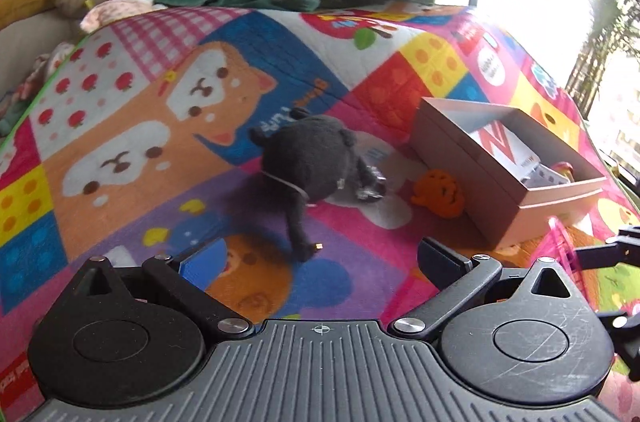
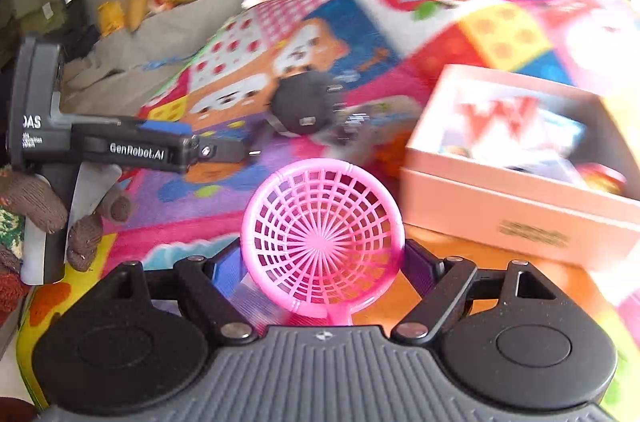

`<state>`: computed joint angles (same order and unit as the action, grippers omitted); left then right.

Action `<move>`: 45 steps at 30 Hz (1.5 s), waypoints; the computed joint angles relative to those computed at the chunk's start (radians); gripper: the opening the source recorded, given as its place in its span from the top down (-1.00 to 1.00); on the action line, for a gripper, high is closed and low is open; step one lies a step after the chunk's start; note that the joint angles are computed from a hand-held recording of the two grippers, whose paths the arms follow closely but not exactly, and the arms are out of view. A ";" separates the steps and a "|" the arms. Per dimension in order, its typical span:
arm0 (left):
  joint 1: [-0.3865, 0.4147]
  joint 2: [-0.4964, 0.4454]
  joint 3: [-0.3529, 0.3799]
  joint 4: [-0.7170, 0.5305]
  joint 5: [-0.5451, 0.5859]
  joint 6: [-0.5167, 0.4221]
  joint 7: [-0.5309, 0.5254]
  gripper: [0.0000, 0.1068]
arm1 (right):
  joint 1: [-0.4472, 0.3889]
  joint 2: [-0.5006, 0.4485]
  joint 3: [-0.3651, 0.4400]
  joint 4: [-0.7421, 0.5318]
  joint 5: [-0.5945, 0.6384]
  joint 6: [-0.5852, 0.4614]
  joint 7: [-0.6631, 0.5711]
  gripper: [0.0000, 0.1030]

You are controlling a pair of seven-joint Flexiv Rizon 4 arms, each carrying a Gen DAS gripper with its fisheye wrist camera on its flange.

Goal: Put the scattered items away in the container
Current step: 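Lift the pink basket with the right gripper while the left gripper reaches toward the wrapped tube, then position the left gripper over the plastic-wrapped black tube on the mat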

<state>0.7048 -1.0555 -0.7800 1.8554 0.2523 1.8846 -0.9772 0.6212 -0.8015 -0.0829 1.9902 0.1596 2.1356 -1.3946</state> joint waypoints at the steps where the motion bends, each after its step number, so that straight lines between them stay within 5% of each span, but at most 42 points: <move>1: -0.017 -0.004 0.003 -0.008 0.006 0.002 0.008 -0.93 | 0.037 0.005 -0.038 0.026 0.063 0.026 -0.002 -0.59; 5: -0.077 -0.046 -0.013 -0.063 0.016 -0.009 0.044 -0.93 | 0.151 -0.002 -0.160 0.081 0.287 0.053 -0.014 -0.59; 10: -0.220 -0.072 0.066 -0.184 -0.017 0.029 0.076 -0.92 | 0.049 -0.032 -0.081 0.103 0.319 0.148 0.054 -0.92; 12: -0.295 -0.072 0.139 -0.245 -0.034 0.053 0.069 -0.72 | 0.028 -0.053 -0.056 0.100 0.327 0.200 0.064 -0.92; 13: -0.319 -0.068 0.163 -0.268 -0.050 0.033 0.059 -0.20 | 0.024 -0.066 -0.050 0.097 0.338 0.226 0.065 -0.92; 14: -0.338 -0.063 0.181 -0.289 -0.073 -0.004 0.049 0.02 | 0.019 -0.077 -0.044 0.091 0.347 0.245 0.065 -0.92; 21: -0.430 -0.089 0.269 -0.388 -0.157 -0.045 0.049 -0.13 | -0.089 -0.077 0.041 0.087 0.256 0.253 0.113 -0.97; 24: -0.445 -0.093 0.281 -0.412 -0.194 -0.070 0.045 0.12 | -0.109 -0.073 0.052 0.087 0.237 0.229 0.147 -1.00; 31: -0.391 -0.070 0.247 -0.337 -0.148 -0.036 0.073 0.29 | -0.126 -0.079 0.054 0.092 0.208 0.229 0.201 -1.00; 37: -0.099 -0.027 -0.021 -0.032 0.001 -0.080 0.145 0.29 | -0.127 -0.083 0.051 0.097 0.202 0.243 0.225 -1.00; 40: 0.016 -0.015 -0.095 0.123 0.062 -0.075 0.231 0.29 | -0.118 -0.081 0.043 0.097 0.206 0.237 0.225 -1.00; 45: -0.013 0.038 0.000 0.220 0.063 0.025 0.266 -0.06 | -0.087 -0.076 0.015 0.093 0.228 0.203 0.209 -1.00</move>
<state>0.6923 -1.0172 -0.7796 2.0754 0.3151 1.9098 -0.7110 0.5346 -0.8774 -0.0674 2.0831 0.3875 2.3382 -1.1853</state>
